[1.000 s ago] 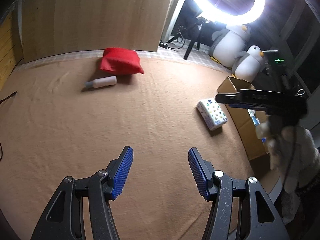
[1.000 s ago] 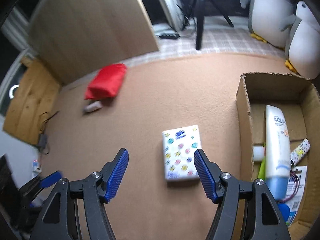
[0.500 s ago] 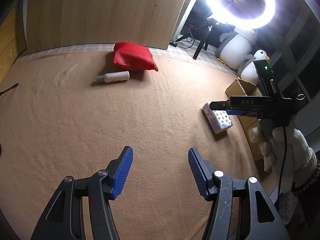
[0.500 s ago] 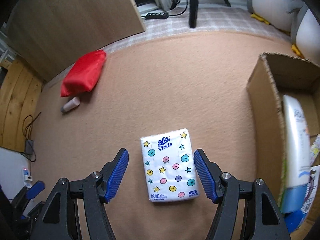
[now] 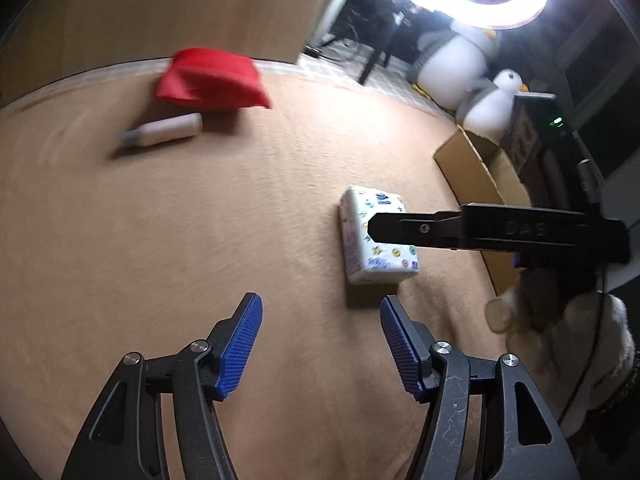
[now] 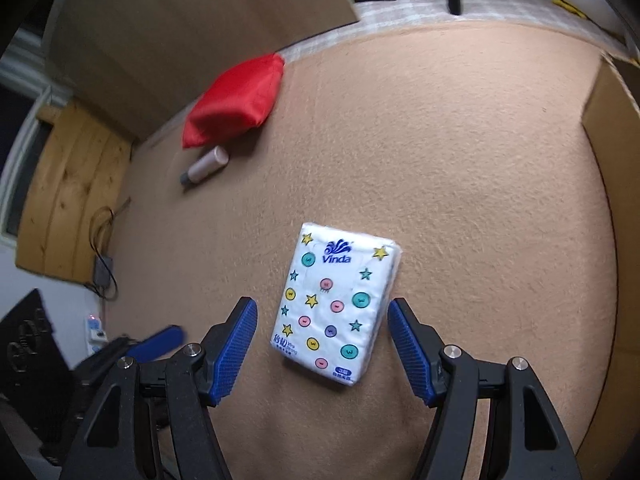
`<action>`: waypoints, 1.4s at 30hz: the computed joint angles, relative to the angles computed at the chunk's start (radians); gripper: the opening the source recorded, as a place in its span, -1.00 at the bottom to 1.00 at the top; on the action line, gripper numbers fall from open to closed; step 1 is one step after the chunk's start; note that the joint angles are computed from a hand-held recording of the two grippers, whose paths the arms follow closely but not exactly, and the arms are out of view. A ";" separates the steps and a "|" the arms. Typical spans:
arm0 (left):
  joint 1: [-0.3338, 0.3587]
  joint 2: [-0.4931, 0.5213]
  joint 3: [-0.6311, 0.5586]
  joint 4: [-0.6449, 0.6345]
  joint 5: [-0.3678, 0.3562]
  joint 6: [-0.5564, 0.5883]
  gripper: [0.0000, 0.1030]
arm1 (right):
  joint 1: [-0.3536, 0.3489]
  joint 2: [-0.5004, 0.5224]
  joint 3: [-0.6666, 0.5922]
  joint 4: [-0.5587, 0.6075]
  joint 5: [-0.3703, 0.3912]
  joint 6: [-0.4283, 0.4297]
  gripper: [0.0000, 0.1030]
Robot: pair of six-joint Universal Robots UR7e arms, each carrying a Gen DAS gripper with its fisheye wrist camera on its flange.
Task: Organize objects
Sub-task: 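Lower the right tool onto the Vinda tissue pack and close on it, then carry the tissue pack with the right tool into the box and release it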
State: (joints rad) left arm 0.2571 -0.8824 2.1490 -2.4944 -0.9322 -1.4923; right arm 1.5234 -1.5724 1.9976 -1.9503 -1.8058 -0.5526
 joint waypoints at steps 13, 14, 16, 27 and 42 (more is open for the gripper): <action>0.126 0.115 -0.104 -0.168 -0.050 0.270 0.33 | -0.028 0.012 -0.040 0.035 0.035 0.006 0.20; 0.131 0.119 -0.101 -0.191 -0.055 0.277 0.30 | -0.029 0.012 -0.042 0.041 0.038 0.002 0.11; 0.136 0.124 -0.101 -0.205 -0.064 0.275 0.14 | -0.028 0.016 -0.044 0.049 0.038 -0.005 0.01; 0.126 0.141 -0.130 -0.187 -0.053 0.261 -0.10 | -0.028 0.011 -0.038 0.052 0.030 -0.027 -0.22; 0.110 0.270 -0.413 -0.112 0.016 0.428 -0.13 | -0.052 -0.056 -0.171 0.081 0.097 -0.091 -0.22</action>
State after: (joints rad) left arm 0.3672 -0.6126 1.7362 -2.6061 -0.9158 -1.0648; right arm 1.4714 -1.6279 1.8266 -1.8690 -1.7088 -0.6434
